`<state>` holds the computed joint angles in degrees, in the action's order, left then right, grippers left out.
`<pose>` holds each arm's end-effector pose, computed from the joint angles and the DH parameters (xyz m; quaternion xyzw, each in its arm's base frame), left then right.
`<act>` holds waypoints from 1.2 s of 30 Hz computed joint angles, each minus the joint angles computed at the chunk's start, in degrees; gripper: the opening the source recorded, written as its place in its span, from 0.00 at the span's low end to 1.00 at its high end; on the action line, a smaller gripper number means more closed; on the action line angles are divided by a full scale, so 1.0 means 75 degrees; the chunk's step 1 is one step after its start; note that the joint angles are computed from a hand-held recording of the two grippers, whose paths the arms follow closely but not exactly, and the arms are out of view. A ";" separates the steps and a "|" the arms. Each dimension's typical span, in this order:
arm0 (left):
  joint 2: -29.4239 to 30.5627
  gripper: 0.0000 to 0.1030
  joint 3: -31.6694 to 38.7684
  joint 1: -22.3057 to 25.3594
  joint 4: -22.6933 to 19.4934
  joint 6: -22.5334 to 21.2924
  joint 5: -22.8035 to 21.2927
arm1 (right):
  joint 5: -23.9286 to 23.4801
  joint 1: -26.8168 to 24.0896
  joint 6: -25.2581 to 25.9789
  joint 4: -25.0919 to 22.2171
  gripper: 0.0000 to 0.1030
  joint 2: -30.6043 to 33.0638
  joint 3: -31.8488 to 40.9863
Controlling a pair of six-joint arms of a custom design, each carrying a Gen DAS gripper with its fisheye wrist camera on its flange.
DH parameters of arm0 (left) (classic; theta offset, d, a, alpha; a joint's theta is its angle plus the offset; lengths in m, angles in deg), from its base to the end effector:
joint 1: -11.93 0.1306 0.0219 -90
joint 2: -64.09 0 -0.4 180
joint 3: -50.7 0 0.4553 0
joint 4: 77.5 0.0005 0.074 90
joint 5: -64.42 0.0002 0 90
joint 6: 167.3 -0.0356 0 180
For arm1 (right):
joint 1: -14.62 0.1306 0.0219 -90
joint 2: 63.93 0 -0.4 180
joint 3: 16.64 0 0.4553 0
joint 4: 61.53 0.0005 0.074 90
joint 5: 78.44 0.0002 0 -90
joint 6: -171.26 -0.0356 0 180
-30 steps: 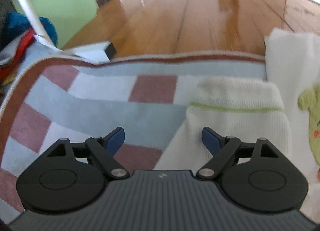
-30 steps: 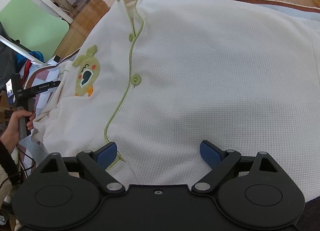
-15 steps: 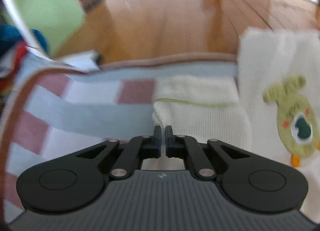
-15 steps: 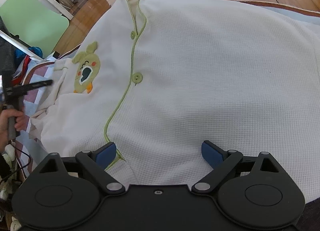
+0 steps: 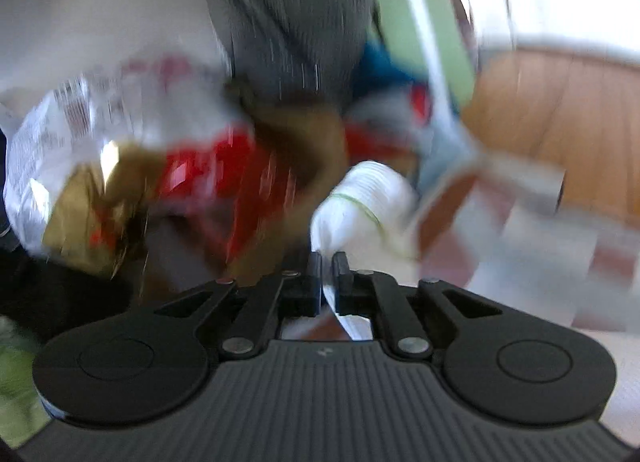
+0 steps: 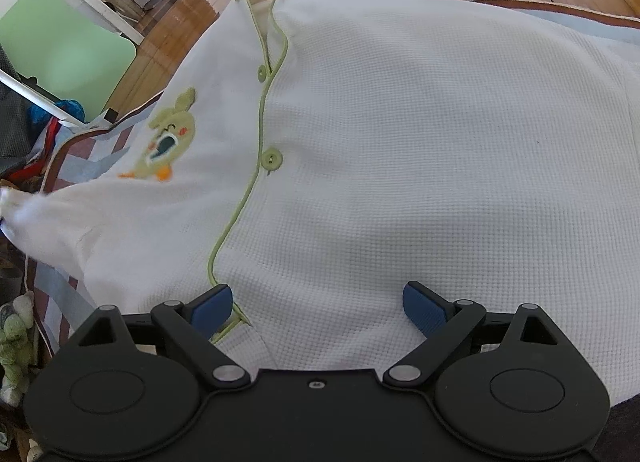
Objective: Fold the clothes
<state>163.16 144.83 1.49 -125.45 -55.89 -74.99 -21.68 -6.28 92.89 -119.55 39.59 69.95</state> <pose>0.5920 -0.0821 0.4088 -0.2147 0.8446 0.3017 0.3867 0.5465 -0.1883 0.2867 0.0394 0.9499 0.2371 0.1999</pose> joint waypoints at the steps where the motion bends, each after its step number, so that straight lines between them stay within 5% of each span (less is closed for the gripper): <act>1: 0.0028 0.07 -0.0005 -0.0048 -0.0367 0.0119 0.0042 | 0.0010 0.0003 0.0020 0.0001 0.93 0.0001 0.0003; 3: -0.0155 0.16 -0.0245 -0.0346 -0.0169 -0.0249 0.0452 | 0.0031 0.0009 0.0025 0.0001 0.93 0.0003 0.0011; 6: -0.0277 0.65 -0.0334 -0.1107 -0.0079 -0.0691 0.0731 | 0.0044 0.0009 -0.0058 0.0041 0.93 -0.0014 -0.0008; 12: -0.0385 0.65 -0.0269 -0.2560 0.0332 -0.0927 0.3175 | 0.0221 0.0000 -0.0438 -0.0310 0.90 -0.0006 0.0186; 16: -0.0025 0.65 0.0113 -0.3178 0.0206 -0.0890 0.4397 | -0.0640 -0.0043 0.0549 -0.1038 0.74 -0.0158 0.0421; 17: 0.0111 0.65 0.0252 -0.3335 0.0088 -0.0952 0.4407 | -0.0992 -0.0049 0.0940 -0.1281 0.59 -0.0213 0.0472; 18: 0.0254 0.65 0.0401 -0.3489 -0.0033 -0.1014 0.4421 | -0.1332 -0.0048 0.1328 -0.1559 0.31 -0.0253 0.0519; 20: 0.0592 0.65 0.0788 -0.3777 -0.0410 -0.1068 0.4228 | -0.1897 0.0005 0.2013 -0.2168 0.12 -0.0289 0.0496; 22: 0.0828 0.65 0.1035 -0.3932 -0.0538 -0.1162 0.4322 | -0.1696 0.0197 0.2647 -0.2191 0.12 -0.0494 0.0216; 25: 0.1128 0.68 0.1275 -0.3804 -0.0862 -0.1242 0.5217 | -0.0617 0.0594 0.2899 -0.1670 0.14 -0.0729 -0.0126; 28: 0.1614 0.74 0.1688 -0.3855 -0.1701 -0.1262 0.4978 | 0.0096 0.0856 0.2903 -0.1470 0.23 -0.0655 -0.0081; 30: 0.1779 0.70 0.1712 -0.3978 -0.1915 -0.1420 0.4298 | -0.0061 0.0770 0.2860 -0.1536 0.40 -0.0517 -0.0009; 31: 0.1746 0.47 0.1590 -0.4035 -0.1777 -0.1519 0.4034 | -0.0169 0.0714 0.2773 -0.1533 0.41 -0.0472 -0.0014; 33: 0.1643 0.06 0.1490 -0.3824 -0.1451 -0.1325 0.4526 | -0.0403 0.0619 0.2649 -0.1531 0.42 -0.0441 -0.0096; 36: 0.1498 0.05 0.1367 -0.3449 -0.0898 -0.0875 0.5537 | -0.0396 0.0614 0.2762 -0.1320 0.42 -0.0506 -0.0278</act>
